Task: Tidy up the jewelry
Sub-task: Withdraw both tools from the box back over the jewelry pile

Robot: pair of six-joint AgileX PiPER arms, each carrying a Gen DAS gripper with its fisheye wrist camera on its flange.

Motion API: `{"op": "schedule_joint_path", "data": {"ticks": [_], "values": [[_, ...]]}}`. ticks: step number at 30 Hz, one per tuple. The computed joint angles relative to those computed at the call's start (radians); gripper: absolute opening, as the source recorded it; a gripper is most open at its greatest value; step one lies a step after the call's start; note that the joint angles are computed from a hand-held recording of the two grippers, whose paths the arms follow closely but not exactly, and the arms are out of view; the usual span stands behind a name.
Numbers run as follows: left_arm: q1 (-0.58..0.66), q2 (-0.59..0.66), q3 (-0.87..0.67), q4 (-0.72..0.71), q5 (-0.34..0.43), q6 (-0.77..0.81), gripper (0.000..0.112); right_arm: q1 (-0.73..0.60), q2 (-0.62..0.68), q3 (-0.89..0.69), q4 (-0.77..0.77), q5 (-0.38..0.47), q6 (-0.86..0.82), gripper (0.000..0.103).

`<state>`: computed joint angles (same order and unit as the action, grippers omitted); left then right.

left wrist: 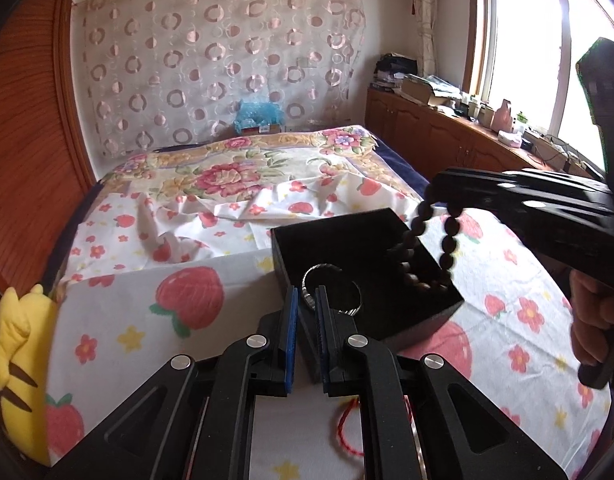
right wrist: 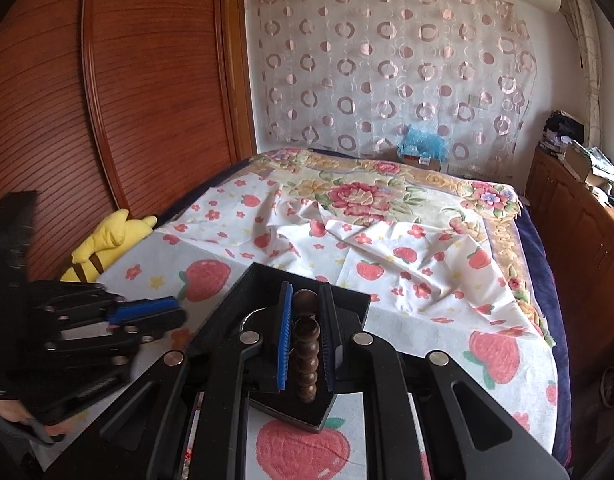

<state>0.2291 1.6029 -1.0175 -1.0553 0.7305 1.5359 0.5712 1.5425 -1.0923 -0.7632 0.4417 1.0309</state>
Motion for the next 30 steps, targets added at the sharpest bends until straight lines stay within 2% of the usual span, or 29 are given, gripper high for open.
{"op": "schedule_joint_path", "data": {"ticks": [9,15,19,20,22,24,30], "values": [[0.156,-0.051,0.094,-0.032,0.122,0.138,0.008,0.009,0.067,0.019,-0.017,-0.008,0.051,0.016],[0.24,-0.071,0.159,-0.021,0.172,0.213,0.008,0.05,0.017,0.096,-0.118,-0.007,0.181,0.016],[0.304,-0.089,0.2,-0.013,0.205,0.27,0.01,0.122,-0.058,0.184,-0.227,0.035,0.321,0.016],[0.318,-0.096,0.21,-0.013,0.212,0.283,0.013,0.151,-0.084,0.218,-0.26,0.047,0.378,0.016],[0.36,-0.112,0.236,-0.011,0.245,0.311,0.025,0.208,-0.12,0.269,-0.312,0.083,0.463,0.016],[0.399,-0.125,0.257,0.001,0.28,0.334,0.028,0.287,-0.154,0.324,-0.358,0.135,0.555,0.016],[0.467,-0.168,0.327,0.022,0.314,0.394,0.039,0.512,-0.216,0.46,-0.408,0.263,0.805,0.017]]}}
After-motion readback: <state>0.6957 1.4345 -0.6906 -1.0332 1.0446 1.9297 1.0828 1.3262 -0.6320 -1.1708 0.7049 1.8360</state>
